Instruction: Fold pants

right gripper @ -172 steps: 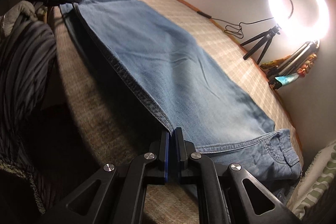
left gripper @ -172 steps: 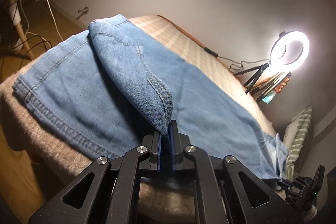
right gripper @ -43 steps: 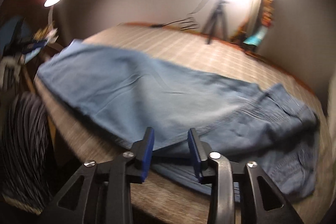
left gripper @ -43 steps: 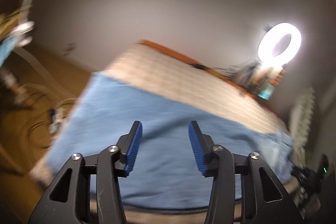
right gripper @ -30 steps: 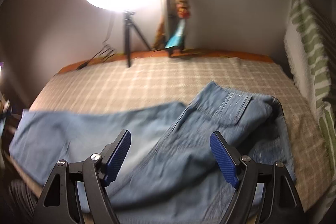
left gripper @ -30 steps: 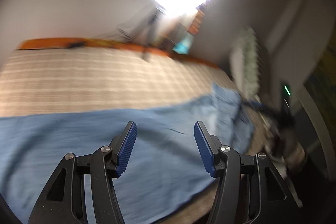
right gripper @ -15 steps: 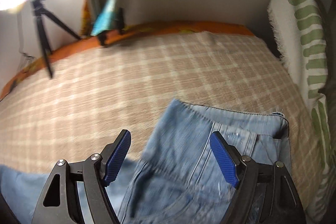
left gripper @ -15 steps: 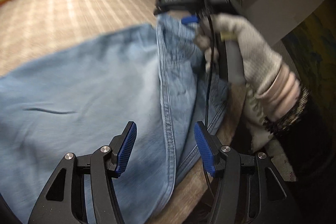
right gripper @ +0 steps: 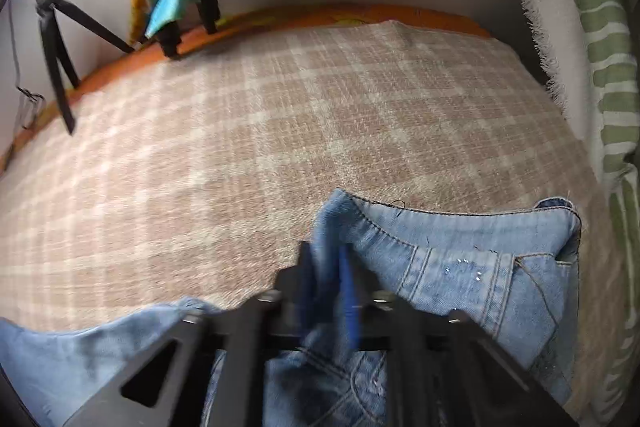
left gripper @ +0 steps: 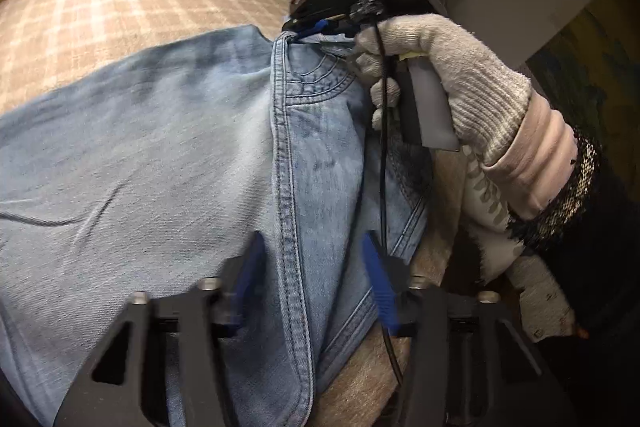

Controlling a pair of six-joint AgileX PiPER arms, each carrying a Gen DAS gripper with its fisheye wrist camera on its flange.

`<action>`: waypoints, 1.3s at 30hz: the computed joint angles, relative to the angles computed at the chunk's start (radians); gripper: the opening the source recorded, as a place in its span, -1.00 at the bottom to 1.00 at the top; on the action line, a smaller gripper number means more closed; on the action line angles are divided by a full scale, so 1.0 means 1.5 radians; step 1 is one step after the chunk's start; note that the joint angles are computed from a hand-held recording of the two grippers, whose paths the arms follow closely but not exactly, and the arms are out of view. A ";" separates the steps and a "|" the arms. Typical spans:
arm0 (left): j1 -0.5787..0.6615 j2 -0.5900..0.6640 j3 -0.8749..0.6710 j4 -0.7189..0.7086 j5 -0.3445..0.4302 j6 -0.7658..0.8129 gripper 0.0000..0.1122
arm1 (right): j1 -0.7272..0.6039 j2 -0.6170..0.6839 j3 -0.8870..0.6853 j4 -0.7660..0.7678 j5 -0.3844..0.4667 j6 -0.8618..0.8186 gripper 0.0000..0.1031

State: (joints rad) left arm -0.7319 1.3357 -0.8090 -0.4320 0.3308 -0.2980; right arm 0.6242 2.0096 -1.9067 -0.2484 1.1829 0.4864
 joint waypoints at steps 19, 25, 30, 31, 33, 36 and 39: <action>-0.150 0.069 -0.097 0.383 0.040 -0.299 -0.85 | -0.268 -0.481 0.416 0.282 -0.164 -0.235 -0.99; -0.163 0.084 -0.120 0.404 0.092 -0.272 -0.85 | -0.456 -0.563 0.595 0.459 -0.173 -0.416 -0.99; -0.159 0.099 -0.131 0.361 0.111 -0.219 -0.85 | -0.566 -0.573 0.677 0.510 -0.140 -0.499 -0.99; -0.158 0.098 -0.132 0.360 0.116 -0.220 -0.81 | -0.576 -0.574 0.687 0.504 -0.133 -0.507 -0.95; -0.153 0.092 -0.133 0.341 0.123 -0.205 -0.74 | -0.580 -0.579 0.690 0.475 -0.126 -0.502 -0.68; -0.147 0.068 -0.127 0.327 0.141 -0.205 -0.58 | -0.590 -0.605 0.672 0.426 -0.126 -0.493 -0.45; -0.150 0.013 -0.104 0.341 0.145 -0.245 -0.48 | -0.575 -0.605 0.626 0.431 -0.141 -0.510 -0.29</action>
